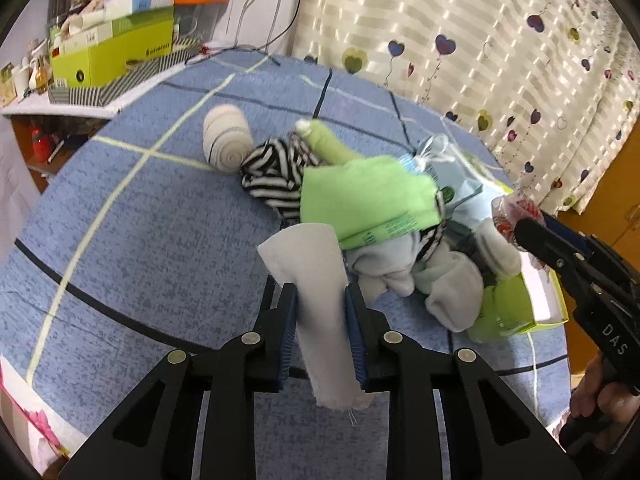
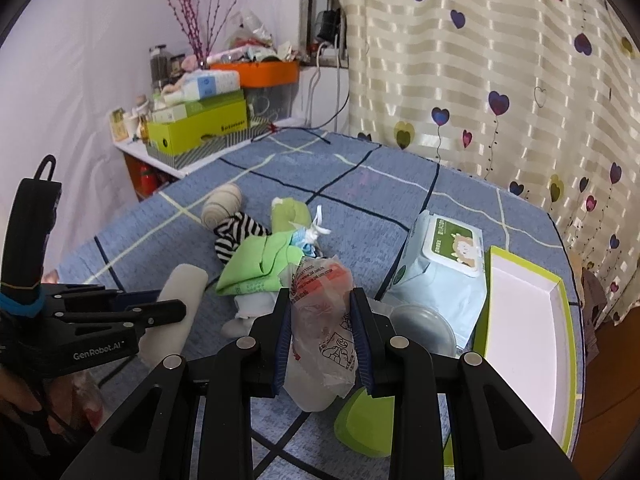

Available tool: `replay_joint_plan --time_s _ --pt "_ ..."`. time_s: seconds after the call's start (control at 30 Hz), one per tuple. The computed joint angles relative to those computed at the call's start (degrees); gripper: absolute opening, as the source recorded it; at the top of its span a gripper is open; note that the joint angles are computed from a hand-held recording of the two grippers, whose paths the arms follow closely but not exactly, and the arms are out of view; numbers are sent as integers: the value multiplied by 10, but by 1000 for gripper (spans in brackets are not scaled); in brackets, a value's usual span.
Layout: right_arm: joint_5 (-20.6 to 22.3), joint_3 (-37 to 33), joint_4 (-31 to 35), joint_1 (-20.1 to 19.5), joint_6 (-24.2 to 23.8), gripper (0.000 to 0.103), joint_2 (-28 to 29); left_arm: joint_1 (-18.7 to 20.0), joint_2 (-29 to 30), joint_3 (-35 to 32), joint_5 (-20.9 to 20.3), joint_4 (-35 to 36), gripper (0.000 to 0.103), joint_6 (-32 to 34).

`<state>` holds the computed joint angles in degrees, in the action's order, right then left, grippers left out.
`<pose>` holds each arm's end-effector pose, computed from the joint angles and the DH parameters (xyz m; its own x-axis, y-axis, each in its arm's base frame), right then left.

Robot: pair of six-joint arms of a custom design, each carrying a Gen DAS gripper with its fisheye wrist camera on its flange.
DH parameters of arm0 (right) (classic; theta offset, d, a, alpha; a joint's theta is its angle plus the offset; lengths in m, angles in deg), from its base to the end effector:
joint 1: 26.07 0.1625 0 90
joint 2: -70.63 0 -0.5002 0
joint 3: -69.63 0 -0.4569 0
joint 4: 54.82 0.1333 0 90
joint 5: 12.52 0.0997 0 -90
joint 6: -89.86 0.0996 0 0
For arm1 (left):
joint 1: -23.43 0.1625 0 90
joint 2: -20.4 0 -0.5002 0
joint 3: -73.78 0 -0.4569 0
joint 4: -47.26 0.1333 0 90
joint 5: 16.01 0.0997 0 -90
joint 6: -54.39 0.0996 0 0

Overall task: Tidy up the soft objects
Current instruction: 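Grasp the white rolled towel with the left tool while the right grasps the plastic bag, then carry the towel and bag into the white box and open both tools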

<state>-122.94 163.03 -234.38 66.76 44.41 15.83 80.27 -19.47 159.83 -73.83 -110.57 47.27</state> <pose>0.1370 -0.7749 0.3048 -0.6439 -0.2909 0.7077 -0.6984 0.6012 -0.3883 -0.2947 -0.7918 0.1119 -0.8727 0.1997 -0.4455 0.4033 0.8091 -0.4274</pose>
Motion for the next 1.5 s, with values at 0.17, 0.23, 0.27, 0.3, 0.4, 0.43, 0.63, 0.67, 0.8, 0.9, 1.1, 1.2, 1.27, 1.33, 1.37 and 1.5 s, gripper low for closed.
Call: replay_joint_plan --time_s 0.17,0.23,0.27,0.3,0.4,0.43,0.63,0.67,0.8,0.9,1.1,1.2,1.27,1.33,1.37,1.5 --pt "7 12 -13 -2 4 27 -14 -8 -1 -1 -15 -22 25 24" --pt "7 16 -18 -3 8 27 -19 -12 2 -5 -20 -27 25 35" --pt "7 18 -22 -4 8 27 -23 -14 4 -9 -25 -29 25 41" --pt "7 21 -28 -5 9 27 -27 -16 6 -12 -30 -31 25 48" --pt "3 28 -42 -9 13 27 -37 -23 14 -24 -44 -38 25 68" --pt "2 30 -46 -10 16 27 -42 -25 18 -29 -49 -38 25 74" --pt "-6 37 -65 -24 27 27 -63 -38 39 -60 -81 -33 25 102" --pt "-8 38 -68 -27 29 27 -67 -39 43 -66 -86 -28 25 106" --pt "-16 39 -73 -44 43 27 -81 -47 64 -94 -104 -15 25 123" --pt "-20 36 -68 -56 53 27 -88 -51 80 -116 -121 4 25 129" --pt "-25 12 -44 -81 68 27 -85 -57 112 -161 -139 45 25 140" --pt "-26 -7 -23 -97 76 27 -77 -60 130 -187 -141 66 25 139" --pt "-30 -18 -9 -106 83 27 -72 -61 140 -201 -141 77 25 138" --pt "-32 -33 10 -114 92 27 -65 -62 152 -219 -140 90 25 139" --pt "-32 -39 14 -117 93 27 -62 -62 157 -227 -142 97 25 139" --pt "-29 -62 39 -127 100 27 -51 -65 186 -268 -142 128 25 139"
